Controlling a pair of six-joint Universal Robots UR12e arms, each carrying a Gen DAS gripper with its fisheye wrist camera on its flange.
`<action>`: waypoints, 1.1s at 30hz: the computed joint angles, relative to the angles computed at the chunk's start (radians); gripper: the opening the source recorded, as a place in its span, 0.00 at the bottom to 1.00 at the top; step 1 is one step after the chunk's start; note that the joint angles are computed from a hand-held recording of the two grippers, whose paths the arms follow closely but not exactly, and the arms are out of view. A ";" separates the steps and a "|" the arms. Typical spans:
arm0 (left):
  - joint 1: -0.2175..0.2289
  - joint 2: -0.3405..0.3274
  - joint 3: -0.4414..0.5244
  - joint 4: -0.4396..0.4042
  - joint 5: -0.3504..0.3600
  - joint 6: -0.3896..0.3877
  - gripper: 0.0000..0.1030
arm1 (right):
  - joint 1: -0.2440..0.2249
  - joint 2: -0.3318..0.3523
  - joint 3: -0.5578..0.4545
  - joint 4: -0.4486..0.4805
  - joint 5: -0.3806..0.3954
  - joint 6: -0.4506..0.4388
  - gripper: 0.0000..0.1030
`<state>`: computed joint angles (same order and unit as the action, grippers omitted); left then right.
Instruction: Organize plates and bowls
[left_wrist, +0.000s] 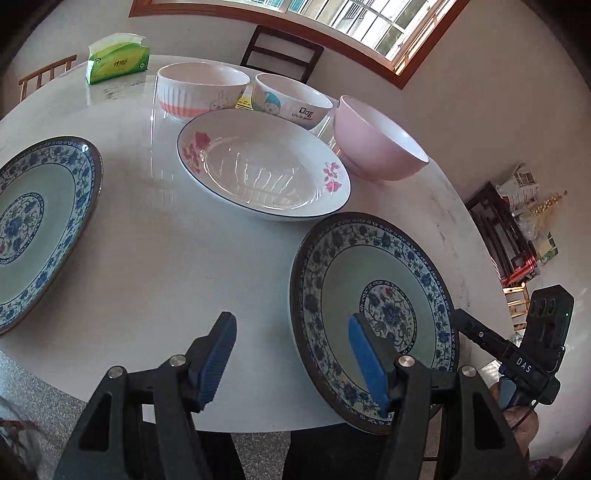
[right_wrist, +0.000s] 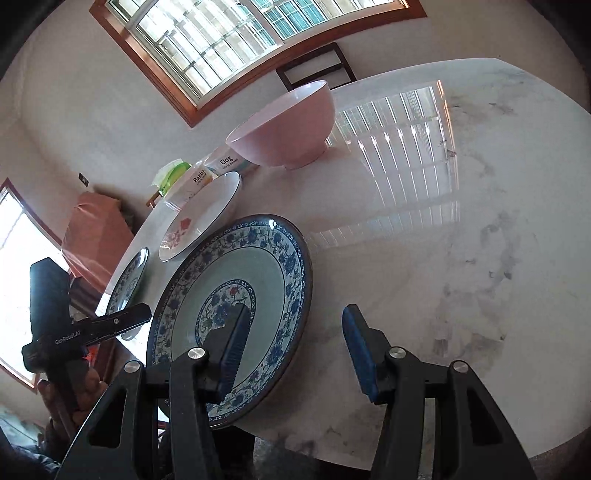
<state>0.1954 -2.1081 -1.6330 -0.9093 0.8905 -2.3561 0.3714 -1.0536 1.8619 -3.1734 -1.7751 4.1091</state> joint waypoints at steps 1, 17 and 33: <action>-0.003 -0.002 0.003 -0.007 0.006 -0.001 0.63 | 0.000 0.003 -0.001 -0.007 0.001 -0.005 0.49; -0.035 0.016 -0.035 0.070 0.092 0.022 0.27 | -0.006 0.023 -0.011 -0.030 0.017 -0.032 0.15; -0.016 0.041 -0.086 0.101 0.085 0.052 0.25 | 0.039 0.018 0.006 -0.058 -0.052 0.019 0.14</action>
